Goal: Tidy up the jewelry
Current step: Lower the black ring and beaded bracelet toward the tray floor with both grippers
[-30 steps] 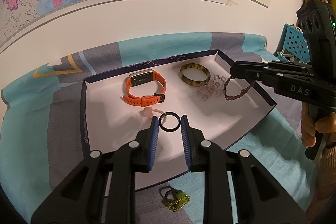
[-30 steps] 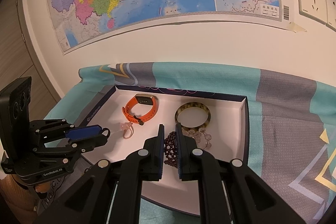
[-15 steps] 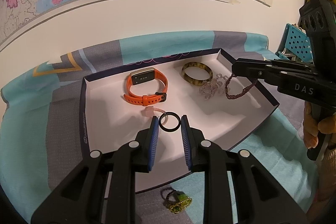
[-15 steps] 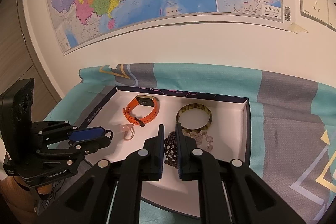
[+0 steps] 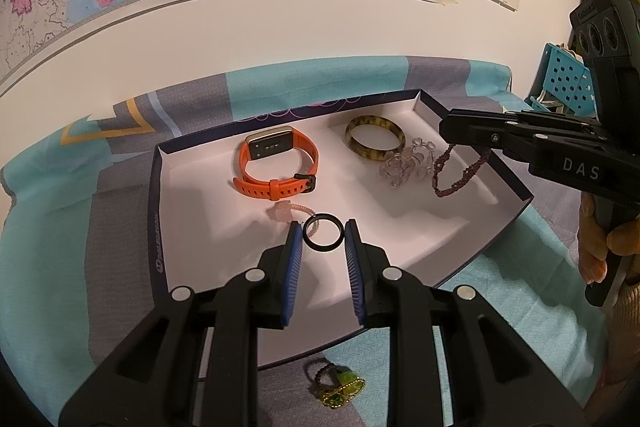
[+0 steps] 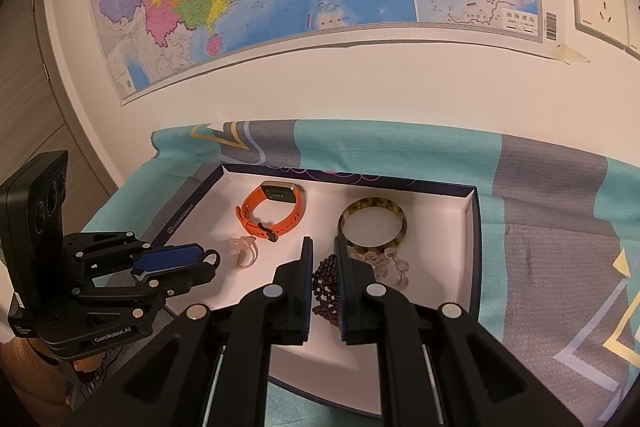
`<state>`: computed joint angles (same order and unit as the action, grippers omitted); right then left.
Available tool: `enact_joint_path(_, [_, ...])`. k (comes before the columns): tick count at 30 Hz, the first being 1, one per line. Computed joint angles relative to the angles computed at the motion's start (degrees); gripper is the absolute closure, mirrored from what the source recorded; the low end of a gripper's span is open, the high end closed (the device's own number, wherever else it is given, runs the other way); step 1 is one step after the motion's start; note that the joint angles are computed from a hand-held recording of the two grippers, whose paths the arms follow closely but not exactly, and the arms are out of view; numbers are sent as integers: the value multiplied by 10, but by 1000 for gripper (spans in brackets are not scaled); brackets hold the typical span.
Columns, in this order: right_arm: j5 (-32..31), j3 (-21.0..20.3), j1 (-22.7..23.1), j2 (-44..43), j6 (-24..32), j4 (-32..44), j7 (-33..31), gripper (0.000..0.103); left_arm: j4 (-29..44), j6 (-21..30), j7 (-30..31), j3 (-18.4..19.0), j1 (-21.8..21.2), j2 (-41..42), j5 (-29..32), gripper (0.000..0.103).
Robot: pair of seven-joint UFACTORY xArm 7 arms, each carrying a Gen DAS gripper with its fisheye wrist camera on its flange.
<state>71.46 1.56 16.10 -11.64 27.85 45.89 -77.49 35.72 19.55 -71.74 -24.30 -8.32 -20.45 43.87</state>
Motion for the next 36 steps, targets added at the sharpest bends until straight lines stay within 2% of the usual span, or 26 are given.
enact_joint_path(36, [-1, 4, 1, 7, 0, 8, 4, 94, 4, 7, -2, 8, -9, 8, 1, 81])
